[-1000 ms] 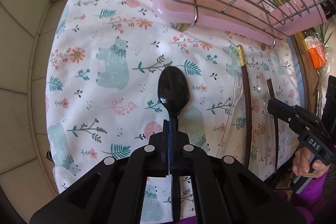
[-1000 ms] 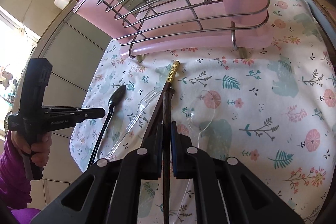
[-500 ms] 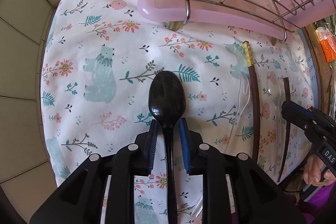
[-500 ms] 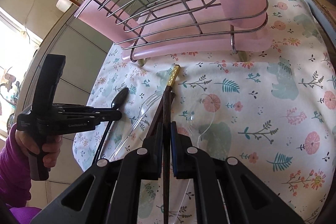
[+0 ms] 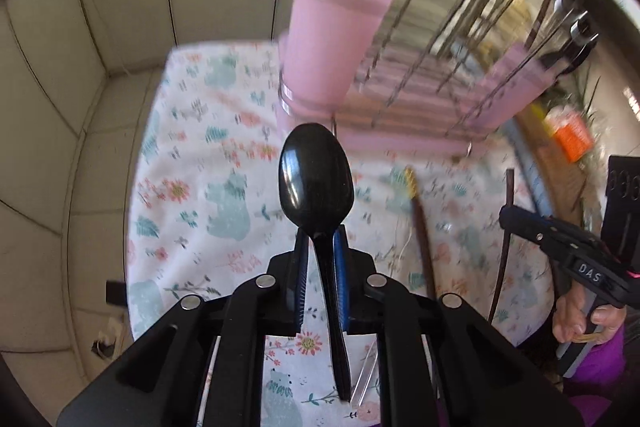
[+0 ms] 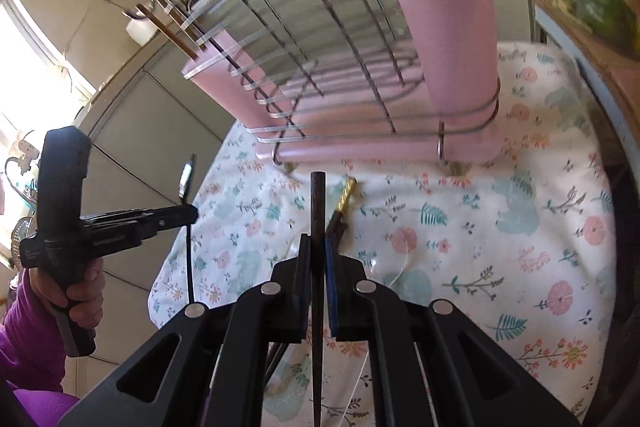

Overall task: Organize utensils
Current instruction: 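Lift the spoon and chopstick and carry them above the pink cup with both tools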

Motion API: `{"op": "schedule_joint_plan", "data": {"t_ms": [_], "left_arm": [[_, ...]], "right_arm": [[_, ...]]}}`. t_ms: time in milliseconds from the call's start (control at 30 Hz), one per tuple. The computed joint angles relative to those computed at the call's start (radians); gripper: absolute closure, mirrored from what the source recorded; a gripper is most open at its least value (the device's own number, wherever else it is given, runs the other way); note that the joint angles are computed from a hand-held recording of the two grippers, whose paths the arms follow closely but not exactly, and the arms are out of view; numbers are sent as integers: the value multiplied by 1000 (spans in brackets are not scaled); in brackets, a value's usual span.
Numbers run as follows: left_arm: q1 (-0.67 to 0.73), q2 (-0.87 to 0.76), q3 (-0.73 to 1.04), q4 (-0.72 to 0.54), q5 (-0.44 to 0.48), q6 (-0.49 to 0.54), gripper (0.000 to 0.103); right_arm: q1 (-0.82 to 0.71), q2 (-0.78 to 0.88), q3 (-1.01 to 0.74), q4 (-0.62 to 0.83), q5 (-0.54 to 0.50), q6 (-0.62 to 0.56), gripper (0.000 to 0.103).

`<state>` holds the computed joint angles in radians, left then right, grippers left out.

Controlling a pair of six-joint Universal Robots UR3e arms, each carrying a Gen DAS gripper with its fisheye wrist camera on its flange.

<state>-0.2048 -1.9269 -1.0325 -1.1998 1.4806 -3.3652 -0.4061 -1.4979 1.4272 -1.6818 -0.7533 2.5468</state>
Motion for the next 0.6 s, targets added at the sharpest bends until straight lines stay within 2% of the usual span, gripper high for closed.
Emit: {"op": "schedule_joint_plan", "data": {"t_ms": [67, 133, 267, 367, 600], "left_arm": [[-4, 68, -89, 117, 23, -13, 91], [3, 92, -106, 191, 26, -21, 91], [24, 142, -124, 296, 22, -29, 91], [29, 145, -83, 330, 19, -29, 92], [29, 83, 123, 343, 43, -27, 92]], "right_arm": [[-15, -34, 17, -31, 20, 6, 97], [-22, -49, 15, -52, 33, 16, 97], [-49, -62, -34, -53, 77, 25, 97], [-67, -62, -83, -62, 109, 48, 97], [-77, -1, -226, -193, 164, 193, 97]]}}
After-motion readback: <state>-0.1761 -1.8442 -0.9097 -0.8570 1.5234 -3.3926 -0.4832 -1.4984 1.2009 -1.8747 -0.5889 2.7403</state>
